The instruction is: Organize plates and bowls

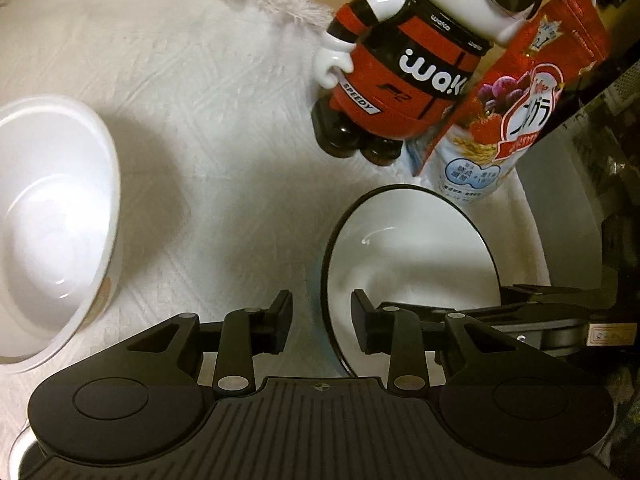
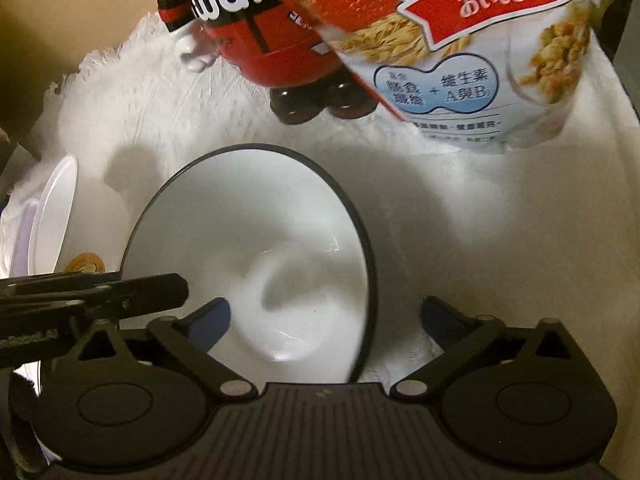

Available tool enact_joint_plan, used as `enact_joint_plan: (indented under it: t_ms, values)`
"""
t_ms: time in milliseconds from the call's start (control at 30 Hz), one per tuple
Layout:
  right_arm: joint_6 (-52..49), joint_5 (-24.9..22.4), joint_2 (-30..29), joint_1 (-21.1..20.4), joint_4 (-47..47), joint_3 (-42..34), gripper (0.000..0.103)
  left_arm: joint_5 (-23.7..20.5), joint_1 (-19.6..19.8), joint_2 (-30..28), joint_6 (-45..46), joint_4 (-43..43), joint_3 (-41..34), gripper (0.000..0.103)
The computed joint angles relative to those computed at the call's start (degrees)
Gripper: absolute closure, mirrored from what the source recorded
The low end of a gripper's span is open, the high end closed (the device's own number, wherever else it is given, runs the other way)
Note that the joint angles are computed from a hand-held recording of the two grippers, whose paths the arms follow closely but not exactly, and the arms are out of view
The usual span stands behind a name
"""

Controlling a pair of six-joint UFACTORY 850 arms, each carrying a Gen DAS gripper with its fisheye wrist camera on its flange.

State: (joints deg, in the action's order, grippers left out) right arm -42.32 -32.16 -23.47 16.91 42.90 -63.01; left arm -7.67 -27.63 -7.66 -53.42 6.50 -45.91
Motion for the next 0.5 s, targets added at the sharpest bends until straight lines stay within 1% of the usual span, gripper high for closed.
enact_joint_plan:
  t_ms: [133,267,300,333,367,400,433,467,500]
  values:
    - [2.4,-0.2,0.1,0.5,-2.8,-0.2,0.000,-0.3,0.3,0.0,1.3,-1.4,0.1,0.068]
    - [1.0,-0.9,-1.1,1.2,-4.9,-1.6,0.000,-0.8,0.0,-0.4,-3.5,3.3,-0.3,0.068]
    - [0.9,-0.8,-1.0,0.8,-3.5,-1.4,0.007,-1.0,-0.2,-0.5,-4.1,4.1,-0.5,0.068]
    - [1.6,0.5,-0.3,0.5,-2.2,-0.7,0.012,-0.8,-0.3,-0.6,-4.7,4.8,-0.6,0.068]
    - [0.5,1.9,0.5,0.1,0.0,0.4,0.021,-0.5,-0.4,-0.8,-4.7,4.9,-0.7,0.068]
    - [-2.4,2.8,1.4,-0.2,3.1,1.4,0.025,-0.2,-0.4,-1.3,-2.6,3.0,-1.0,0.069]
    - [-5.7,3.0,2.2,-0.5,6.6,2.4,0.029,0.0,-0.4,-1.7,0.1,0.3,-1.2,0.071]
    - [-7.7,2.4,2.6,-0.9,8.8,2.8,0.039,0.0,-0.4,-2.3,2.7,-2.2,-1.7,0.071]
    - [-8.9,1.1,2.8,-1.2,10.1,2.9,0.045,-1.0,-0.5,-3.2,3.1,-2.3,-2.6,0.072]
